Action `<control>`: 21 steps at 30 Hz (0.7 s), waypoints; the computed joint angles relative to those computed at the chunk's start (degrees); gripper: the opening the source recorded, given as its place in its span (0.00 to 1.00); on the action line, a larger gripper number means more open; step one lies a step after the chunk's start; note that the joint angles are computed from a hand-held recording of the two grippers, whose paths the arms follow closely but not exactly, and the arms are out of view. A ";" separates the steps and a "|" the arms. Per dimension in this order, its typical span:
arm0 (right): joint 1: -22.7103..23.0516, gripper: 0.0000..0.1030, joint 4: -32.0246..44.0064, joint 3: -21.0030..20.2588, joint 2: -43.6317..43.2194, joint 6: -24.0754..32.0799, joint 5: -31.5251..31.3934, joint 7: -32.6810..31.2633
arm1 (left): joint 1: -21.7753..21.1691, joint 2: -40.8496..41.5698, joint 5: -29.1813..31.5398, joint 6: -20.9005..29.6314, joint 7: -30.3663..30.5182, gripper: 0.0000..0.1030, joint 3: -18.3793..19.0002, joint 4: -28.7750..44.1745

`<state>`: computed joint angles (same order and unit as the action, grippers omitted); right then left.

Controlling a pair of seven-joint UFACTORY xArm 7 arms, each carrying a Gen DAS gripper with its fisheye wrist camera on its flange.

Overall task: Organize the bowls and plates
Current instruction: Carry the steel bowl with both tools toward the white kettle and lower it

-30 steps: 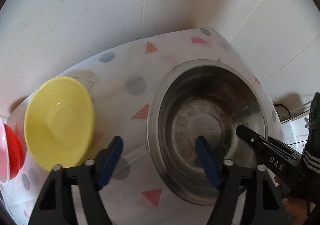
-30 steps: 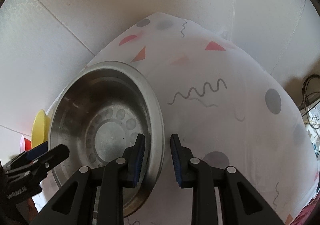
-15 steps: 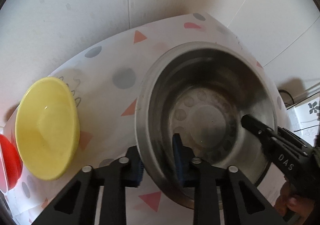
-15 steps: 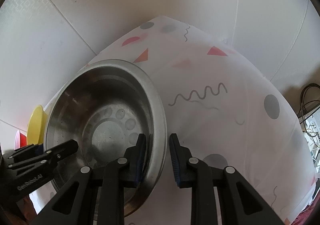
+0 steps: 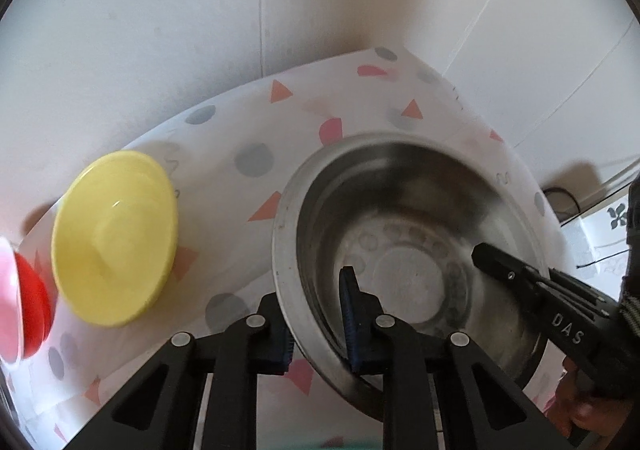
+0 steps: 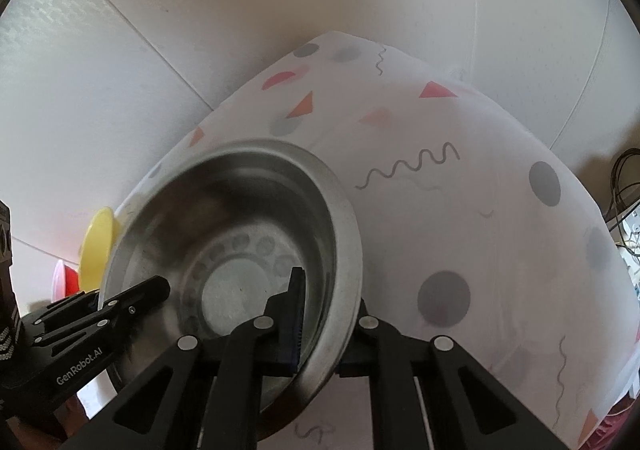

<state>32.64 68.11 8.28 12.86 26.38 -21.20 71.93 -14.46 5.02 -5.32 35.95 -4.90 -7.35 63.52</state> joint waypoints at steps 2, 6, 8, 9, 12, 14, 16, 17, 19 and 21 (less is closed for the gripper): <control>0.34 0.10 0.41 0.23 -0.15 1.17 0.00 0.01 | 0.02 -1.76 -0.75 -0.65 -0.16 0.19 -0.05 -1.64; 0.98 0.10 -0.70 0.36 -1.00 -0.17 -0.80 2.09 | 0.38 -5.25 -3.23 -1.35 1.71 0.19 0.19 -4.83; 1.45 0.10 -0.75 0.34 -1.24 -0.44 -1.87 3.48 | 0.48 -6.49 -3.56 -1.52 2.07 0.19 0.38 -6.01; 1.73 0.10 -0.66 0.38 -1.40 -0.30 -2.49 4.03 | 0.54 -7.51 -3.95 -1.96 2.28 0.19 0.50 -7.09; 2.32 0.10 -0.20 0.75 -1.86 0.39 -3.86 4.97 | 0.63 -10.02 -5.08 -2.81 3.13 0.19 0.89 -9.37; 2.92 0.10 0.11 0.99 -2.28 0.84 -5.23 6.09 | 0.66 -11.80 -5.64 -3.38 3.48 0.19 1.16 -10.96; 3.32 0.10 0.60 1.29 -2.37 1.13 -6.32 6.90 | 0.82 -13.90 -6.01 -4.06 3.74 0.19 1.56 -12.81; 3.68 0.10 1.01 1.43 -2.37 1.39 -7.02 7.50 | 0.84 -14.22 -6.16 -4.47 3.69 0.19 1.68 -13.26; 4.34 0.10 1.95 1.82 -2.24 2.15 -7.96 8.21 | 1.08 -16.75 -6.65 -4.60 4.11 0.19 2.31 -15.32; 5.12 0.10 3.31 2.02 -1.53 2.48 -8.96 9.10 | 1.36 -19.86 -7.20 -4.38 4.55 0.19 3.09 -17.57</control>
